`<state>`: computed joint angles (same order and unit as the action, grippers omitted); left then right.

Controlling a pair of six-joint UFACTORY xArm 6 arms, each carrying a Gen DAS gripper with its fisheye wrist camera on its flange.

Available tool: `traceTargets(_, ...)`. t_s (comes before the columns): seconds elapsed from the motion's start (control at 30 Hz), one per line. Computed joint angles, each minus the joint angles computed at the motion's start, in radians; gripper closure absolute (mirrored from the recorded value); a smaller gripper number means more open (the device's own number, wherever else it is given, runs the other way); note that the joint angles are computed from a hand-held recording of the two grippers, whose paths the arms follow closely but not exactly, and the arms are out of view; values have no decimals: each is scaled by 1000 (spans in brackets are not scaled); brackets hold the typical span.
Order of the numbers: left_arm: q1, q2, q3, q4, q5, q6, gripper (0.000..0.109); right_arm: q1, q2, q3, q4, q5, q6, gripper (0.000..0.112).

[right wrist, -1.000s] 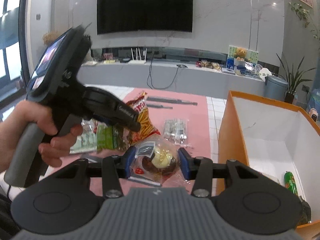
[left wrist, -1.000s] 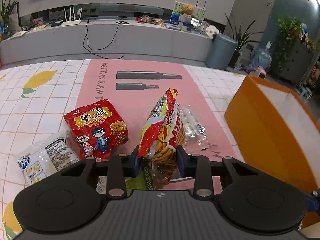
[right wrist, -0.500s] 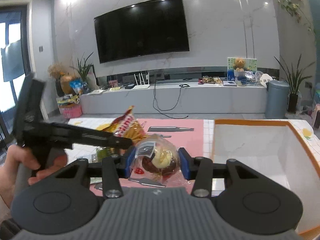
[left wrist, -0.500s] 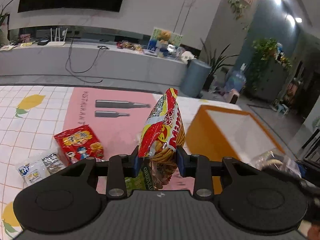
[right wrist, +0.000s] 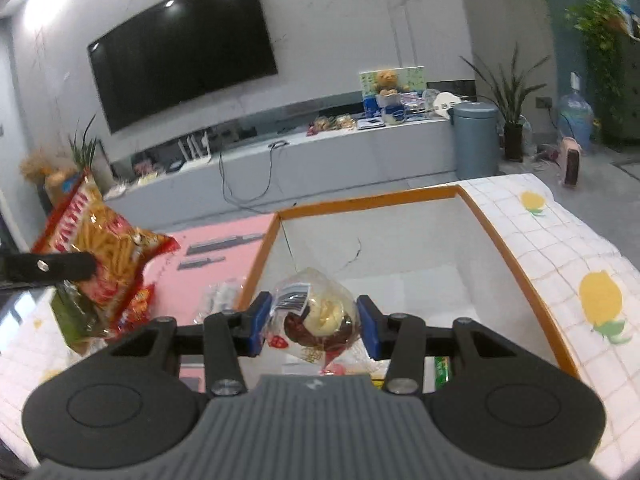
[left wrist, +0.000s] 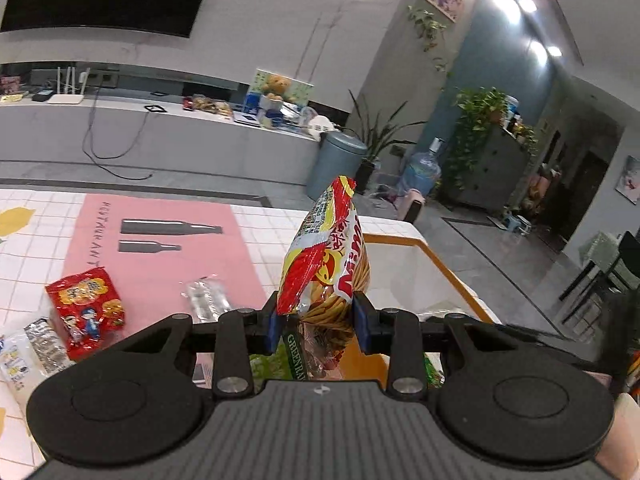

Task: Organize snacks
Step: 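Carry the pastry packet over the box with the right tool and release it, then carry the striped breadstick bag over the box with the left tool and release it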

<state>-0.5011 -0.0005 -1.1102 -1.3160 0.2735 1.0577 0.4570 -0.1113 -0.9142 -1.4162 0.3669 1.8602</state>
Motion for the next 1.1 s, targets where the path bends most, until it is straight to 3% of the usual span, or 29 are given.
traceTargets(0.23,1,-18,21,-18,24,57,69,-10,70,-41,327,99,-313,67)
traceTargets(0.3,6,-21,21,0,38,44,69,0,73,-45,359,143,-304,61)
traceTargets(0.47,5,-30,32,20,53,41,69,-10,56,-23,372,122,-305,56)
traceTargets(0.57,-5,-38,42,39,46,32,69,-12,36,3,369,120,-250,35)
traceTargets(0.93,-63,-45,40,62,56,-16,69,-62,-122,127,157,78,117,32)
traceTargets(1.1,-106,-27,13,-17,33,-1,69,-97,-167,168,48,3,259,32)
